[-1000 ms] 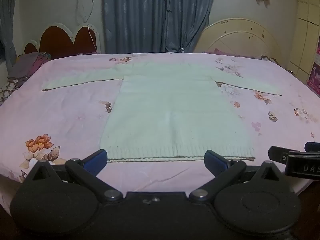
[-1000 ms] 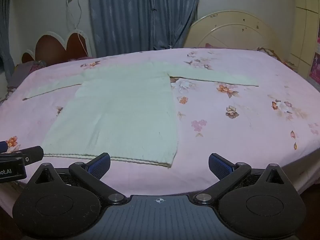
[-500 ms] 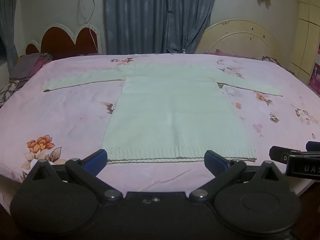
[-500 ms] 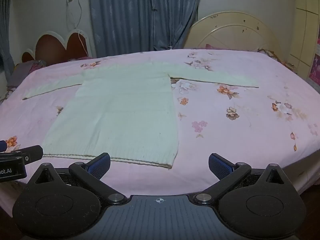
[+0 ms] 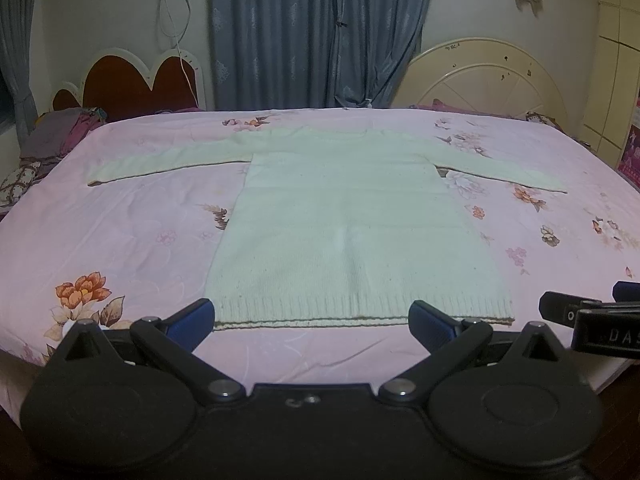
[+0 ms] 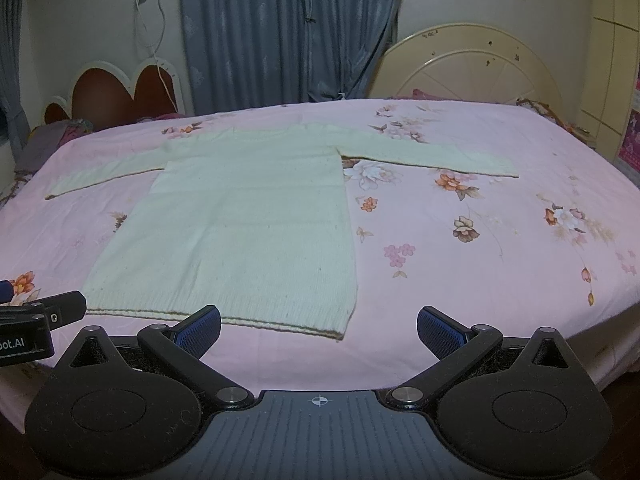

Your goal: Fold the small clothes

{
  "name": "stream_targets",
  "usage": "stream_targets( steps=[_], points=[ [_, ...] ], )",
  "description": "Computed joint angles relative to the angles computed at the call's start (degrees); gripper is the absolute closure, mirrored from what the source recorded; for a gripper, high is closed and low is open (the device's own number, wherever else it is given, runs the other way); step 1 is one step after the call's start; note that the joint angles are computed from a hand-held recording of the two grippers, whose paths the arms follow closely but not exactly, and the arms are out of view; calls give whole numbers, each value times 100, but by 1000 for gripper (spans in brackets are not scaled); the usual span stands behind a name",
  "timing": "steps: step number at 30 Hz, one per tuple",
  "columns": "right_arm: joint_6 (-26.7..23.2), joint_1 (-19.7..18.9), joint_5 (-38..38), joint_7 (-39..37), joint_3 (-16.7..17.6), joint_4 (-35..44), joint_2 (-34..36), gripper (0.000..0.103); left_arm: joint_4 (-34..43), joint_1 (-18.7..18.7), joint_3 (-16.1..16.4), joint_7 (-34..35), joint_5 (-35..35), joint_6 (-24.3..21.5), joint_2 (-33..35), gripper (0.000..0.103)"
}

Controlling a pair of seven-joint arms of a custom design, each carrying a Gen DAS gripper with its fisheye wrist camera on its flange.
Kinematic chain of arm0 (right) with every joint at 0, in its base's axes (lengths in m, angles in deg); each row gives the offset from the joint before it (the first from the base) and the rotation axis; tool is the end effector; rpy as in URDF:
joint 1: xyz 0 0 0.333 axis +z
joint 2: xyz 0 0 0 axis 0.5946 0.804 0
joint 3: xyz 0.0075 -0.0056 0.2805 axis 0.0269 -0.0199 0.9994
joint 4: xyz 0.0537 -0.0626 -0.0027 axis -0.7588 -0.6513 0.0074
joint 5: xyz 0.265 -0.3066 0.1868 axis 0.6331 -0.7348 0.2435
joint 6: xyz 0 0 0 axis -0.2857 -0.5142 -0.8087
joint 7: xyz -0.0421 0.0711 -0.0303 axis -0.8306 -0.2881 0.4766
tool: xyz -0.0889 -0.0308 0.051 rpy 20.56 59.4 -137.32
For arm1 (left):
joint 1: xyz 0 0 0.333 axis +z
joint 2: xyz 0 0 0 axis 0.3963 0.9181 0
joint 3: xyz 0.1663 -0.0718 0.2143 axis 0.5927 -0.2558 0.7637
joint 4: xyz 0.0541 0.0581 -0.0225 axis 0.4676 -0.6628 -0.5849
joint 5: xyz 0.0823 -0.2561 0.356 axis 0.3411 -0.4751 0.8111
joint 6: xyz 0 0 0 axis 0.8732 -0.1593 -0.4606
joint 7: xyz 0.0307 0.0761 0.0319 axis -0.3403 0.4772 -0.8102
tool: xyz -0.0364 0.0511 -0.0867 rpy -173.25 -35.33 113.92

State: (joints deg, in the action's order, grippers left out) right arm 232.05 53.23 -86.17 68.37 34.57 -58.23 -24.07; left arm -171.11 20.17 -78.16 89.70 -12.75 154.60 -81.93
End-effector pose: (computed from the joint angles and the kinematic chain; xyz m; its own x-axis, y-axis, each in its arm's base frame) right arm 0.4164 0.3640 0.5120 0.1275 -0.9863 -0.1048 -0.6623 -0.0061 -0.7492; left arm 0.4332 -0.1421 0.4977 0.1320 -0.9909 -0.0261 -0.6412 -0.0652 -0.7646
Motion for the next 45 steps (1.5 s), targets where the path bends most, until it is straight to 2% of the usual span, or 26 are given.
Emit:
stream_targets(
  steps=[45],
  points=[
    [-47,54,-120,28,-29,98,83,0,-37,20,-7,-50,66,-40,-25,0]
  ],
)
